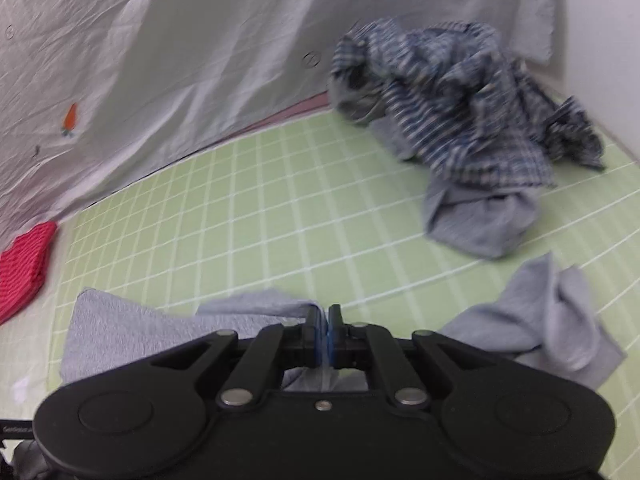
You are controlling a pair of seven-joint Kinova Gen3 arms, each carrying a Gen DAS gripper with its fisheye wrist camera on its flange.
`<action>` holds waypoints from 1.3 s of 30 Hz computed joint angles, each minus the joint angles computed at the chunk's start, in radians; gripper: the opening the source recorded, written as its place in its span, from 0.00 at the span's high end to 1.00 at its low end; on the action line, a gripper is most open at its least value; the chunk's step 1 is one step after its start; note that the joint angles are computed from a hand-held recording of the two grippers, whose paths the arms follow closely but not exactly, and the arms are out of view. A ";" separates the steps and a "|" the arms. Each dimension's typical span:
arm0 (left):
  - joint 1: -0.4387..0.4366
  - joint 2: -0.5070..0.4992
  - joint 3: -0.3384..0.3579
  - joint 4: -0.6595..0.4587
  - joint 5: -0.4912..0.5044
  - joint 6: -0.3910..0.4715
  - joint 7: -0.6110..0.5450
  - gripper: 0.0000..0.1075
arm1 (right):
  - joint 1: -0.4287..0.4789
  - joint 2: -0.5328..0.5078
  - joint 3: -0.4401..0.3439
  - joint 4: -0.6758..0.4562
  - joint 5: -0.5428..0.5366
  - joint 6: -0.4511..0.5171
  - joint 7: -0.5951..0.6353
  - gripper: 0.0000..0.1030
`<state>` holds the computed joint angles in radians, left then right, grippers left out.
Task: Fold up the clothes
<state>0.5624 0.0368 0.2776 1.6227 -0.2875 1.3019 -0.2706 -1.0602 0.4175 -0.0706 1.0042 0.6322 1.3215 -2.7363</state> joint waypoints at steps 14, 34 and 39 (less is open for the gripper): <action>-0.011 -0.034 0.017 0.033 0.009 -0.063 -0.021 0.92 | -0.019 0.014 0.004 0.022 0.133 0.241 -0.031 0.96; -0.024 -0.128 0.076 -0.109 -0.468 0.404 0.105 0.97 | -0.090 0.096 0.038 -0.138 0.092 0.024 0.077 0.96; -0.038 -0.191 0.134 -0.072 -0.377 0.347 0.175 0.97 | -0.148 0.067 0.093 -0.093 0.154 0.070 -0.017 0.96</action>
<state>0.5246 -0.1539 0.4117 1.5502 -0.6645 1.6485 -0.0952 -1.2078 0.4848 0.0227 0.9115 0.7860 1.3910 -2.7535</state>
